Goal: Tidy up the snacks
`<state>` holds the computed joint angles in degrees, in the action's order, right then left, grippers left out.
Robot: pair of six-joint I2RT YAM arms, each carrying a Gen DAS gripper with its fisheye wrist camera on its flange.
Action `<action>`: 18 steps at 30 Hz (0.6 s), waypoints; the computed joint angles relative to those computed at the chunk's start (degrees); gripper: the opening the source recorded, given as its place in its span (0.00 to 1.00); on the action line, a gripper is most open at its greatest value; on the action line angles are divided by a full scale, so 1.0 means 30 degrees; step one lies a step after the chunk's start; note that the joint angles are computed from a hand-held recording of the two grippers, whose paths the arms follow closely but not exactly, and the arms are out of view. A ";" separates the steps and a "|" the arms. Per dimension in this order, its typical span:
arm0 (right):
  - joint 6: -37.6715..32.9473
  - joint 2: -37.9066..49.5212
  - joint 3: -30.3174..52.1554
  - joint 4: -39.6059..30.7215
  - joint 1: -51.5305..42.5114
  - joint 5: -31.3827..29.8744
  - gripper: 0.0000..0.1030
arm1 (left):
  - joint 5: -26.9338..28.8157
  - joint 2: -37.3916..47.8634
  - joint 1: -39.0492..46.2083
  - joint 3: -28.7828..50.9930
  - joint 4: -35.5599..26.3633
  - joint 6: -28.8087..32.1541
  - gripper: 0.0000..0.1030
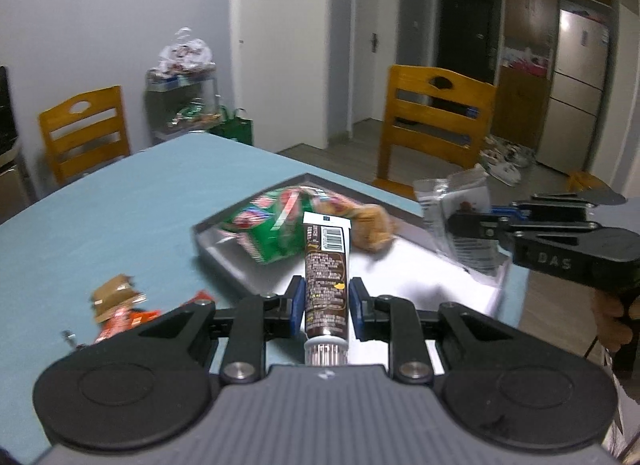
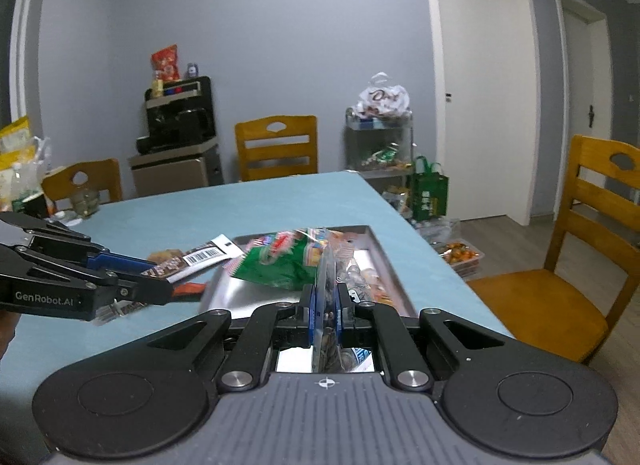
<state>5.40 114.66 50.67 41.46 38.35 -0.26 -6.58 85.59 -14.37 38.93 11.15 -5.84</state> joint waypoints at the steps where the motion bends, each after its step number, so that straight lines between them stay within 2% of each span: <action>1: -0.0131 0.0116 0.0026 0.0037 -0.0049 0.0137 0.11 | -0.0009 0.0460 -0.0212 0.0279 0.0100 -0.0027 0.19; 5: -0.0734 0.0623 0.0051 0.0258 -0.0090 0.0782 0.11 | -0.0004 0.2461 -0.0839 0.1583 0.0350 -0.0292 0.19; 9: -0.0896 0.0951 0.0028 0.0343 -0.0272 0.0601 0.11 | 0.0202 0.4001 -0.1162 0.2621 0.0392 -0.0454 0.19; 18: -0.2719 0.1634 0.0073 0.1308 0.0384 0.1877 0.11 | 0.1081 0.5479 -0.1320 0.3322 0.0214 -0.0492 0.19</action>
